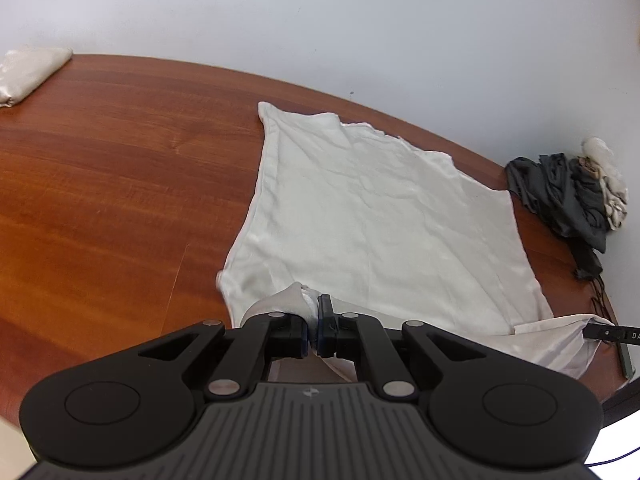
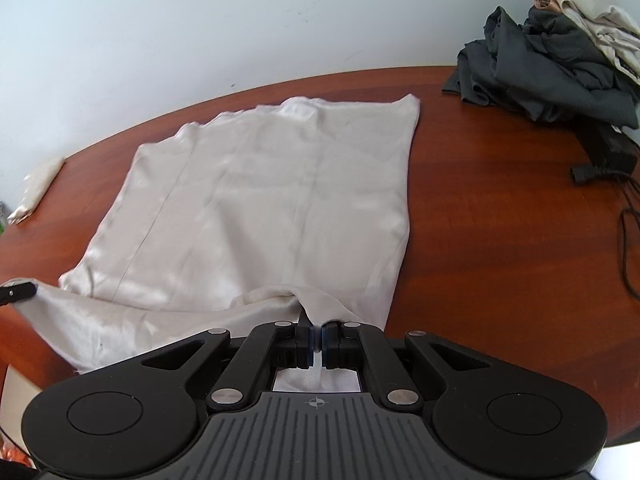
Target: Fold clothes
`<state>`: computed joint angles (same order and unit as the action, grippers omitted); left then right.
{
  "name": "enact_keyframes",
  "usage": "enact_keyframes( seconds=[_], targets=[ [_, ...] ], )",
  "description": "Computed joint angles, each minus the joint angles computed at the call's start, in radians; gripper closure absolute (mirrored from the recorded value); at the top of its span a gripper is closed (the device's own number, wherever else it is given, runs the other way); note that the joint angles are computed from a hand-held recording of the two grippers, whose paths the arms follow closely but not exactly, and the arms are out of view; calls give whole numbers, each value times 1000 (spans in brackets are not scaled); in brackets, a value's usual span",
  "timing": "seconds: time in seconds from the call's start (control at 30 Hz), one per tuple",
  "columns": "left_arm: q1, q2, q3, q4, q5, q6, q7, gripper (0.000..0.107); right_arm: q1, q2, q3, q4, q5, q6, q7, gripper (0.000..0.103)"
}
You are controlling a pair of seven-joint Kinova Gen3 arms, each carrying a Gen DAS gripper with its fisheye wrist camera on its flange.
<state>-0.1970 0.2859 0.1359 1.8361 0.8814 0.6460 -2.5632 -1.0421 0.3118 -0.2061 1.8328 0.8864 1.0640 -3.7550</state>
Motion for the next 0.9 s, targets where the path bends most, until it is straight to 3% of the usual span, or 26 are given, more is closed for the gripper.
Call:
enact_keyframes(
  seconds=[0.23, 0.67, 0.8, 0.83, 0.87, 0.9],
  targets=[
    [62, 139, 19, -205, -139, 32, 153, 102, 86, 45, 48, -75, -48, -30, 124, 97],
    [140, 404, 48, -621, -394, 200, 435, 101, 217, 113, 123, -150, -158, -131, 340, 97],
    [178, 461, 25, -714, -464, 255, 545, 85, 256, 123, 135, -157, -221, -181, 444, 90],
    [179, 460, 26, -711, -468, 247, 564, 83, 257, 123, 138, -161, -233, -184, 465, 85],
    [171, 452, 35, -693, -465, 225, 567, 72, 256, 120, 144, -160, -239, -190, 476, 80],
    [165, 438, 42, -667, -461, 192, 565, 60, 255, 115, 148, -156, -245, -199, 484, 66]
  ],
)
